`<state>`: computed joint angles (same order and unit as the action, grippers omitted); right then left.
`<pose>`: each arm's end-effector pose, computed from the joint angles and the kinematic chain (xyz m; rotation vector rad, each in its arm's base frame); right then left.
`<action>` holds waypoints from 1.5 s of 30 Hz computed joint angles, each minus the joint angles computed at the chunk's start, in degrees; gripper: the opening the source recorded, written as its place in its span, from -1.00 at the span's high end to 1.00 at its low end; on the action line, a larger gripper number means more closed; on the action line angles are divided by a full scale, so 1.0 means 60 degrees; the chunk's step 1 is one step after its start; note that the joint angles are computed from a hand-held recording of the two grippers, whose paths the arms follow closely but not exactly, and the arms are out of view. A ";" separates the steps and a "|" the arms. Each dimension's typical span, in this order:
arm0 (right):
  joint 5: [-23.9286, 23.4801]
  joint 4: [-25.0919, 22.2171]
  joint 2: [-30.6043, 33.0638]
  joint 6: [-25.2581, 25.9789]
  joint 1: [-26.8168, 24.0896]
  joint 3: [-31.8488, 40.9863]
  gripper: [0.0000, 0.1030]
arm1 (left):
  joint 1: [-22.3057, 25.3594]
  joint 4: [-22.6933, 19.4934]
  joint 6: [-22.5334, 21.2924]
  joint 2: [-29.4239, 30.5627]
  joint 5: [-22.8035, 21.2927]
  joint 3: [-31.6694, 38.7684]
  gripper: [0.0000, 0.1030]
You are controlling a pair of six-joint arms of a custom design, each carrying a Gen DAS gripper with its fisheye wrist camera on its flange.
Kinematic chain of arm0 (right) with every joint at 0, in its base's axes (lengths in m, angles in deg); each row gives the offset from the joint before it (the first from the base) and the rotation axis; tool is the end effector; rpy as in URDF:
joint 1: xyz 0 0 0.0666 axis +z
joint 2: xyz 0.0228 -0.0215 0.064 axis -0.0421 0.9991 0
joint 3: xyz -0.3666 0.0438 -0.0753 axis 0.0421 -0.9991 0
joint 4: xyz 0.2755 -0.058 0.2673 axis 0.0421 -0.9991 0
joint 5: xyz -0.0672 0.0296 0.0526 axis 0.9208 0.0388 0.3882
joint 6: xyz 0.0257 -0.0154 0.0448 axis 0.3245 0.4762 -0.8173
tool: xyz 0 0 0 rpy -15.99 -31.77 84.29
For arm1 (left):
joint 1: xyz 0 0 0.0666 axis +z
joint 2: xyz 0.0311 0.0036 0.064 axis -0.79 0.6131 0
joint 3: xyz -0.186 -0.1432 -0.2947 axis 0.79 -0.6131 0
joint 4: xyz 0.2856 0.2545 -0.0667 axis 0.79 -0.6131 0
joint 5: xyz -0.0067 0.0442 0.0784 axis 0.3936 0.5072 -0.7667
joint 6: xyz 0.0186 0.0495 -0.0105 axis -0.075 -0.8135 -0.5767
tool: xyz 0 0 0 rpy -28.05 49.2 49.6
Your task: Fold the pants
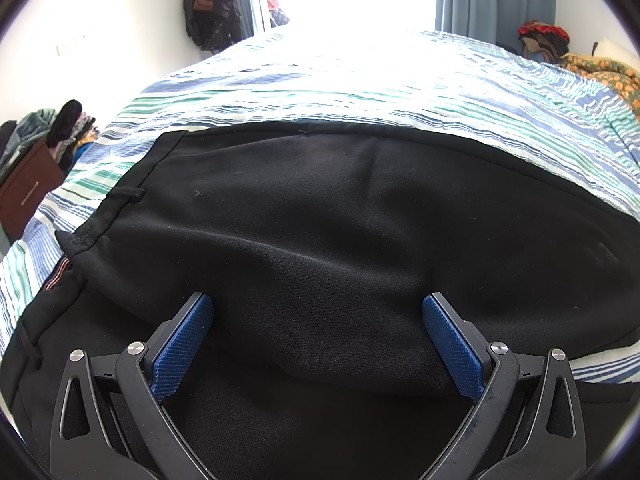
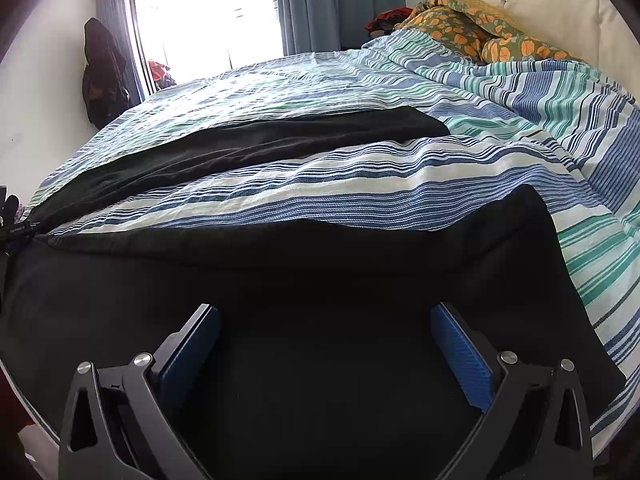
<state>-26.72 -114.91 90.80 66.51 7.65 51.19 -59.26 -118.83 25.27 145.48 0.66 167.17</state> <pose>0.4079 0.0715 0.4550 -0.0919 2.2992 0.1204 0.4718 -0.0436 0.4899 -0.5880 2.3872 0.3163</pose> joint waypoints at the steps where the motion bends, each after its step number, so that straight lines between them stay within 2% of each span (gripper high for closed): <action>1: 0.0000 0.0000 0.0000 0.0000 0.0000 0.0000 -1.00 | 0.0000 0.0000 0.0000 0.0000 0.0000 0.0000 -0.99; 20: 0.0020 0.0003 -0.0010 -0.0032 0.0026 -0.0012 -1.00 | -0.0004 -0.0004 0.0005 0.0006 -0.0002 0.0008 -0.99; 28: -0.0216 -0.0041 -0.0008 0.0126 -0.0048 0.0021 -1.00 | -0.0004 -0.0005 0.0006 0.0007 -0.0003 0.0008 -0.99; 45: -0.0020 0.0039 -0.0049 0.0157 0.0004 -0.0064 -1.00 | -0.0028 -0.0049 0.0009 0.0030 -0.0052 0.0047 -0.99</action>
